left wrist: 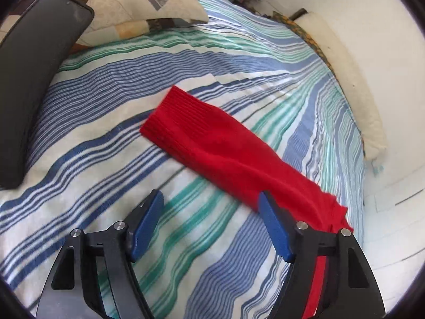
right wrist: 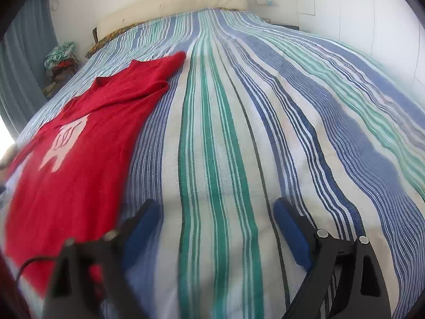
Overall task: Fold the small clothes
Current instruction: 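Grasp the other sleeve cuff with the left tool and fold it across the chest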
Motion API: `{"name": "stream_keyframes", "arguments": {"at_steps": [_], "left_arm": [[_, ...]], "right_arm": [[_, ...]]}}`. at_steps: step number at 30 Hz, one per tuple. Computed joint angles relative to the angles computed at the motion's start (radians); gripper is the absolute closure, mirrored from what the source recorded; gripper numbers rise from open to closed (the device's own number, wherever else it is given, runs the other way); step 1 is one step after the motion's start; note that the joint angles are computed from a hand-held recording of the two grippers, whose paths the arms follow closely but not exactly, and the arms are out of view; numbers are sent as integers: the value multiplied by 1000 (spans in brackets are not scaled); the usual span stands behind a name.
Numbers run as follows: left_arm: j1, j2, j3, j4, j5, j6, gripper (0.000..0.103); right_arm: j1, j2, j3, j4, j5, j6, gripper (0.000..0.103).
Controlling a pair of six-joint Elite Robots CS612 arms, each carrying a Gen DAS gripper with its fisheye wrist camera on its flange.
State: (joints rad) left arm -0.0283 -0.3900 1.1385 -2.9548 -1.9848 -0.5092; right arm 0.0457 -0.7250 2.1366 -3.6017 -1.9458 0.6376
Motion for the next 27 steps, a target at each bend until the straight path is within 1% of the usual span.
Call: {"name": "stream_keyframes", "arguments": {"at_steps": [1, 3, 4, 5, 6, 7, 8, 9, 11, 13, 14, 16, 19, 22, 24, 25, 27], "left_arm": [[3, 13, -23, 8, 4, -9, 28], [5, 33, -54, -12, 9, -29, 28], [5, 43, -68, -26, 5, -40, 33], [5, 53, -86, -33, -3, -49, 47], [5, 64, -104, -32, -16, -54, 57], [6, 72, -123, -18, -29, -51, 81], [4, 71, -132, -1, -24, -35, 99], [-3, 63, -131, 7, 1, -8, 97], [-22, 38, -117, -17, 47, 69, 97], [-50, 4, -100, -48, 70, 170, 98], [-66, -16, -89, -70, 69, 227, 98], [-104, -53, -70, -111, 37, 335, 98], [-173, -116, -22, -146, -56, 489, 98], [-247, -167, 36, -148, -143, 631, 98], [-294, -189, 76, -126, -171, 707, 96], [-317, -196, 94, -101, -168, 748, 91], [-359, -206, 126, -18, -134, 841, 62]], "right_arm": [[0, 0, 0, 0, -1, -1, 15], [1, 0, -1, 2, -3, -2, 15], [1, 0, -2, 4, -4, -3, 14], [1, 0, -2, 6, -5, -4, 14], [1, 0, -3, 8, -6, -5, 14], [1, 0, -3, 8, -7, -5, 14], [1, 0, -3, 8, -7, -5, 14], [1, 0, -3, 8, -7, -5, 14], [1, 0, -3, 8, -7, -5, 14], [1, -1, -3, 9, -6, -5, 14], [1, -1, -3, 9, -6, -5, 14], [0, -1, -5, 14, -3, -5, 14], [-2, -3, -5, 19, 4, -6, 13], [-4, -5, -5, 23, 14, -7, 13], [-6, -7, -5, 27, 19, -6, 13], [-7, -9, -4, 29, 23, -5, 13], [-10, -11, -3, 33, 29, -3, 13]]}}
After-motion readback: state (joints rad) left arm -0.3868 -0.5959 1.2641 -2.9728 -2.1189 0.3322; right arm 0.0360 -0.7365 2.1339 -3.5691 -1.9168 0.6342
